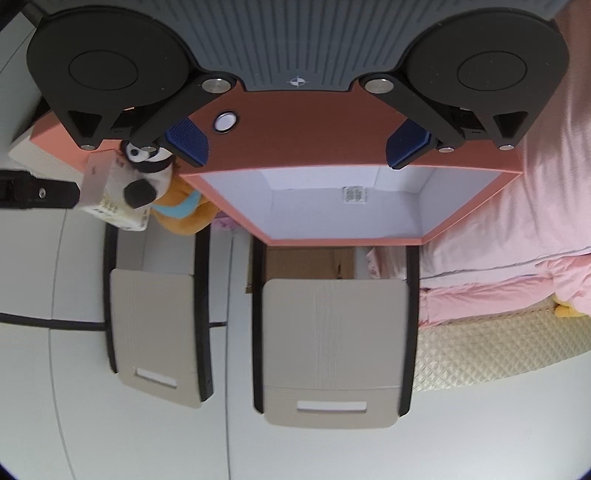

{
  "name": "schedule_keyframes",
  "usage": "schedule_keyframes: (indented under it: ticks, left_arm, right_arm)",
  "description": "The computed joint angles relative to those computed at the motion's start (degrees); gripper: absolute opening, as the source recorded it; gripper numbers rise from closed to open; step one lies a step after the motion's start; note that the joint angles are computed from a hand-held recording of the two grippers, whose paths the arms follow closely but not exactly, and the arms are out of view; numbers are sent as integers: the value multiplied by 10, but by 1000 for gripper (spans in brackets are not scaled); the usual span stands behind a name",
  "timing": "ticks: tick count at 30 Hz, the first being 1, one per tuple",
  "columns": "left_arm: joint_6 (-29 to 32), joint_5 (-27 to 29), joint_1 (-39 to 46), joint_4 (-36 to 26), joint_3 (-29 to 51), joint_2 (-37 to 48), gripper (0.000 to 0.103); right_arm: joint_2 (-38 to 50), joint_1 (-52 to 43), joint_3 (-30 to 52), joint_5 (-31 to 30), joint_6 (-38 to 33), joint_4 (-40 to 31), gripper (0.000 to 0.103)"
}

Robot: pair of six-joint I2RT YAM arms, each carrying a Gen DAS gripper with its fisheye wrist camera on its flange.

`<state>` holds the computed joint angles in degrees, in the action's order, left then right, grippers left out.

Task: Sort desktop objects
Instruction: 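Reach the left gripper to the panda plush and grasp it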

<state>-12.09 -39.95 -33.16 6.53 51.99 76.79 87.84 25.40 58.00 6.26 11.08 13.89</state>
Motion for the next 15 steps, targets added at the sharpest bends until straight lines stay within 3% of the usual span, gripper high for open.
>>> schedule_keyframes:
  ticks: [6,11,15]
  left_arm:
    - [44,-19,-36,113,-31,28,103]
    - [75,3,-75,142,4,101,102]
    - [105,0,-107,185,39,163,94]
  right_arm:
    - [-2,-28,14,-19,-20,-12,103]
    - [-4,-64,10,-64,-28,7,103]
    - [-11,-93,-16,-96,-27,45,103]
